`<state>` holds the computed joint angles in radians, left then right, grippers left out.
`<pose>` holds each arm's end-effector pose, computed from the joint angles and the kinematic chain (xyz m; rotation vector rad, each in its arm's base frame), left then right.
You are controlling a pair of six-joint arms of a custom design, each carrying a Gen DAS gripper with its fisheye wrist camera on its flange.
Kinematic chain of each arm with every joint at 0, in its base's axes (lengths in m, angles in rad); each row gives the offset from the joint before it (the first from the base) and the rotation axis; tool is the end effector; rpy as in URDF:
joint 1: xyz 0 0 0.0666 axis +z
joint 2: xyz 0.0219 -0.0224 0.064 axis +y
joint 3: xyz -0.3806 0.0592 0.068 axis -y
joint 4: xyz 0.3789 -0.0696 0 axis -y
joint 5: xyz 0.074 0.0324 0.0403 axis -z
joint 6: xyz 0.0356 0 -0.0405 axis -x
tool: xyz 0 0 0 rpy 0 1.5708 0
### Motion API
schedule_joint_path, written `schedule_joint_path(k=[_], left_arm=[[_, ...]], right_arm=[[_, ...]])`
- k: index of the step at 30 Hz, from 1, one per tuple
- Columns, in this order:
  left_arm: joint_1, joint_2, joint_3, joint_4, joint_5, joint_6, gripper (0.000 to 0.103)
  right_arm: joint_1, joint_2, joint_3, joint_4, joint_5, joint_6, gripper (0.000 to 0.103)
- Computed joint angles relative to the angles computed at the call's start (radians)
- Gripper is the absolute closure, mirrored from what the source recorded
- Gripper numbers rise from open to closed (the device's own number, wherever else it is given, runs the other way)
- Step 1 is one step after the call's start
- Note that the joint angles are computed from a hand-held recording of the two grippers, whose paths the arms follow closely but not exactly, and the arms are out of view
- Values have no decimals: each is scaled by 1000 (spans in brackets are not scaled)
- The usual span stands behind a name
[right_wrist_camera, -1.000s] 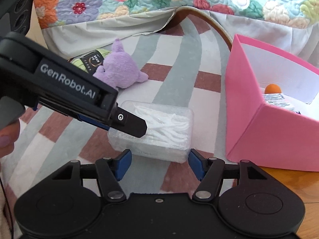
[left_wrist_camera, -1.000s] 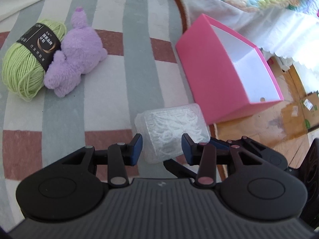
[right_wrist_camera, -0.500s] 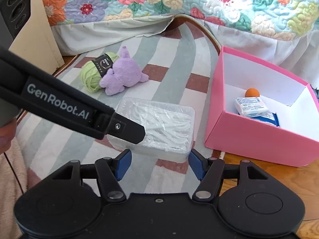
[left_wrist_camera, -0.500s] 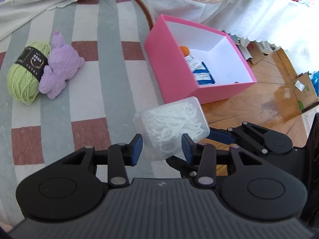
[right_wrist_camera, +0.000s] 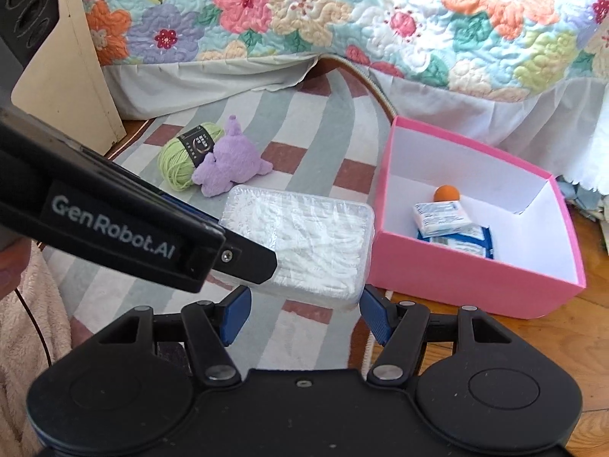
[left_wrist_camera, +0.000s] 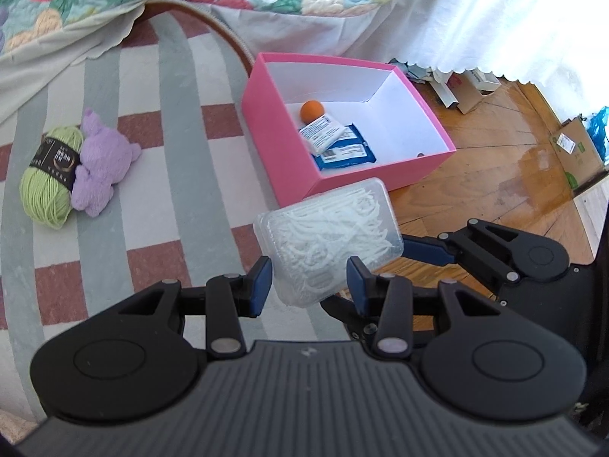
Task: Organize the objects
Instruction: 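Carry the clear swab box with the left gripper over the pink box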
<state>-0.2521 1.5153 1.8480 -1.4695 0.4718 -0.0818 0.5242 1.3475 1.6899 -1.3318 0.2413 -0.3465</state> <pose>0.4521 -0.1336 0.5421 0.5832 2.6091 -0.6895 0.3683 0.2027 0.5532 -0.1324 2.5145 0.0409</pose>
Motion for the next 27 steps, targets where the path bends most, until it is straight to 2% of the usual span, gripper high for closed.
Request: schedule_joint_path(k=[16, 25, 27], left_arm=[[-92, 91, 195, -29, -55, 28, 62], [-143, 195, 351, -50, -80, 53, 62], [-155, 223, 388, -52, -94, 59, 61]], right_arm=[[-84, -13, 55, -28, 17, 57, 35], [-150, -17, 42, 17, 27, 94, 35], [-175, -14, 39, 29, 6, 106, 35]])
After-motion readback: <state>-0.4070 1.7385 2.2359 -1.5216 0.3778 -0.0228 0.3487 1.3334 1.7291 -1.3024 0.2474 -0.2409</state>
